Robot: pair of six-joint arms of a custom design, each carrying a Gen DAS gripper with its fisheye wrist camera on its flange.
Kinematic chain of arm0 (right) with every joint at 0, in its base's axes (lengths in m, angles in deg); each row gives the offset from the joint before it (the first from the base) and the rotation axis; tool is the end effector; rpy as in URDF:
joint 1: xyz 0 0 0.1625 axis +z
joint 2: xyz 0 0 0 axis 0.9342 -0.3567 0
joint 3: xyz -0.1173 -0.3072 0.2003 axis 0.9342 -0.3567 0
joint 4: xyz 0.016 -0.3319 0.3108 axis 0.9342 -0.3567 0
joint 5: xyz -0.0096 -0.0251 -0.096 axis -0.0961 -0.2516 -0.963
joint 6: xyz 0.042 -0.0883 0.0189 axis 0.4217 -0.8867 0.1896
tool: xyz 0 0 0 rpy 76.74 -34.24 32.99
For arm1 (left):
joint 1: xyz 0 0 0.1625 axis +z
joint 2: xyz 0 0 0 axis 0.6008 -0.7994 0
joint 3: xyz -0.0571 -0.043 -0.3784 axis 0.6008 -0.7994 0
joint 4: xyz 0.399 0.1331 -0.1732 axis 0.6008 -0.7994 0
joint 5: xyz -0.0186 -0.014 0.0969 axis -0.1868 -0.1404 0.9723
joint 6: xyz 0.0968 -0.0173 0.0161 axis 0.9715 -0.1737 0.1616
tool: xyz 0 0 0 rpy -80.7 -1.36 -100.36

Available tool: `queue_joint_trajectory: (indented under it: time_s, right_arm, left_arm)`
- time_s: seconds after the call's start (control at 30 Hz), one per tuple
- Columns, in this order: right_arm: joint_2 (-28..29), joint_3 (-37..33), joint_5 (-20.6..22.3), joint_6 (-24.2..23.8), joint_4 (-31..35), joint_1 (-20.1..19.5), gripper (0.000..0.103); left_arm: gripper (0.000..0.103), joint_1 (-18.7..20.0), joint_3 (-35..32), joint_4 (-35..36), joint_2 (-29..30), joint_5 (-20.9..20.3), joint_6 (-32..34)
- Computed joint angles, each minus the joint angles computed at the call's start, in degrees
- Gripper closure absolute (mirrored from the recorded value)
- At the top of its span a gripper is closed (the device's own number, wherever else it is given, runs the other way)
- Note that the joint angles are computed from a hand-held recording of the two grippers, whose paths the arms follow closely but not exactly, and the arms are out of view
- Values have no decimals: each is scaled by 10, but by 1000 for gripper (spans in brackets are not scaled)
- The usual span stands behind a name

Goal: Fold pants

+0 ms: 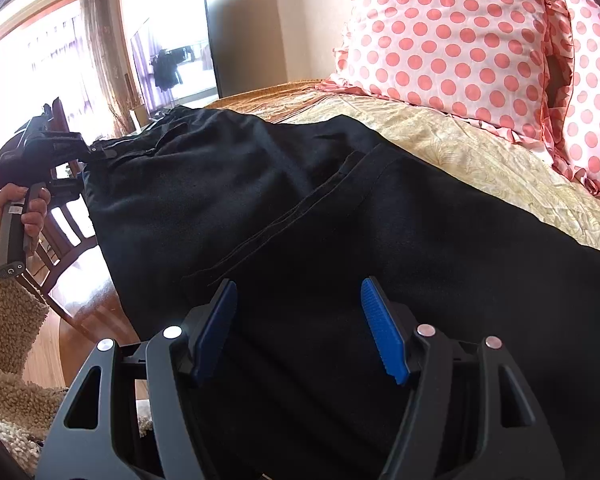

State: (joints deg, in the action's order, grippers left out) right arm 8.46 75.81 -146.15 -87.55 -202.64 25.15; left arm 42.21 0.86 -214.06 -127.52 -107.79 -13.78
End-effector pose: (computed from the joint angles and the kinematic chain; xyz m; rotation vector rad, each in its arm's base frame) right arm 0.1751 -0.8231 0.0395 0.9006 -2.4102 0.9030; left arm 0.0300 -0.7827 0.2683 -0.6481 2.5549 -1.5423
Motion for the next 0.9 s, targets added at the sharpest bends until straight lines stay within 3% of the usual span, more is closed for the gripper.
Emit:
queue_joint_trajectory:
  time_s: [0.2, 0.33, 0.53, 0.9]
  right_arm:
    - [-17, 27, 14, -2, -14, -4, 32]
    - [-34, 52, 23, 4, -33, -8, 31]
    - [-69, 99, 34, 31, -81, -20, 29]
    - [-141, 206, 29, 104, -189, -57, 23]
  left_arm:
    - [92, -37, -13, -20, 5, 23, 100]
    - [92, -63, -44, -8, 23, 6, 159]
    - [92, -93, -112, 46, 69, -51, 214]
    - [92, -130, -264, 190, 194, -207, 265]
